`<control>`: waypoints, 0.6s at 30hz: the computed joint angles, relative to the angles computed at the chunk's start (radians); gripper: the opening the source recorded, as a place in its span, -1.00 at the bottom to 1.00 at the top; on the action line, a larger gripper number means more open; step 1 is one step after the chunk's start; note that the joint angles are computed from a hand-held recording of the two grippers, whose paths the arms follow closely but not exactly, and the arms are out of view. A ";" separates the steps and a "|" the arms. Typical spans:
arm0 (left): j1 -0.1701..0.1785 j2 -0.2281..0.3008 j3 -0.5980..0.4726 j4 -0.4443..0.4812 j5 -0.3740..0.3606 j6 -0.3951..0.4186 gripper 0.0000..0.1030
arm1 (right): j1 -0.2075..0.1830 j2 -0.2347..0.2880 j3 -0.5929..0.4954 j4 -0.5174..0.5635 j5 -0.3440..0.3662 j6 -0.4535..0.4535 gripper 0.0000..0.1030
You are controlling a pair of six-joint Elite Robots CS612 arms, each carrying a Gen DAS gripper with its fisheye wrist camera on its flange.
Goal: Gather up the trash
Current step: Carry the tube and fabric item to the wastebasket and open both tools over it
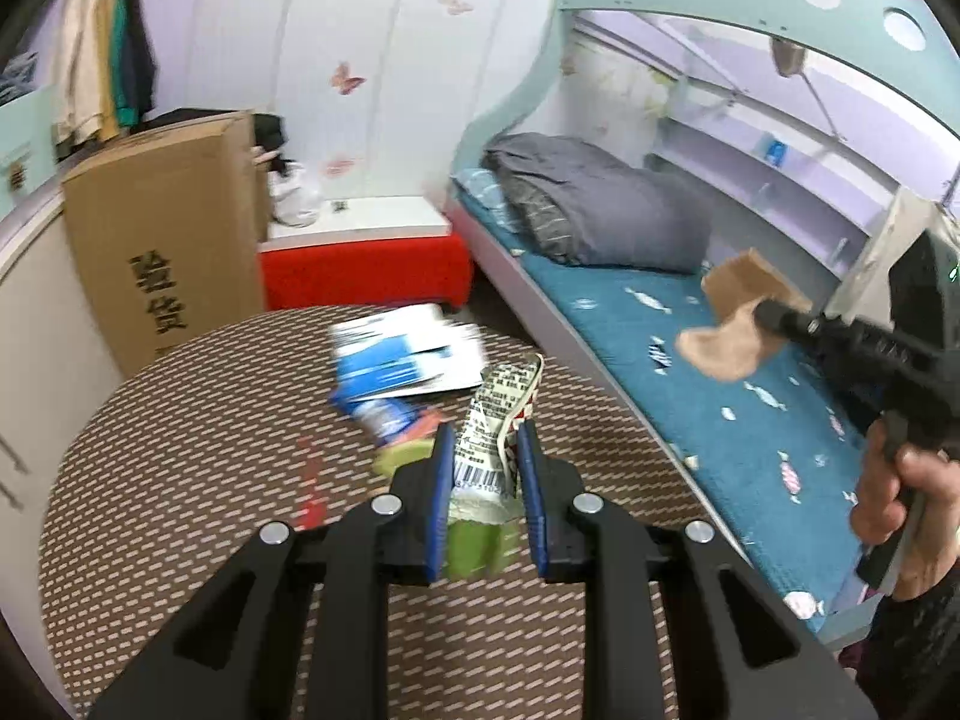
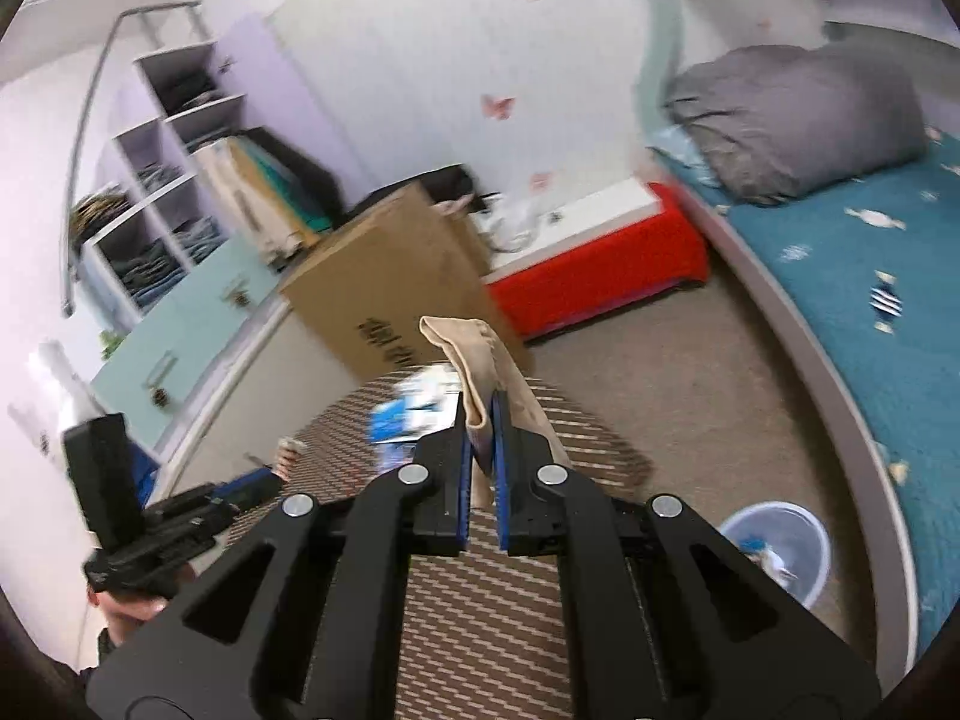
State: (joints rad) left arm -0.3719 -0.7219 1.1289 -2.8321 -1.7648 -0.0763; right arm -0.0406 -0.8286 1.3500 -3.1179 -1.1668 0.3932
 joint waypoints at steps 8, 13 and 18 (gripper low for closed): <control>-0.060 0.062 -0.118 0.086 -0.044 0.033 -0.60 | -0.064 -0.007 0.091 0.030 -0.094 0.082 -0.88; -0.084 0.103 -0.185 0.151 -0.069 0.047 -0.60 | -0.092 0.052 0.069 0.153 -0.113 0.114 -0.88; -0.104 0.148 -0.261 0.236 -0.071 0.062 -0.60 | -0.111 0.150 -0.011 0.299 -0.086 0.170 -0.87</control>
State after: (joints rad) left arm -0.4761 -0.5736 0.8682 -2.5962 -1.8356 -0.0145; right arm -0.1511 -0.6790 1.3392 -2.8192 -1.2532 0.5634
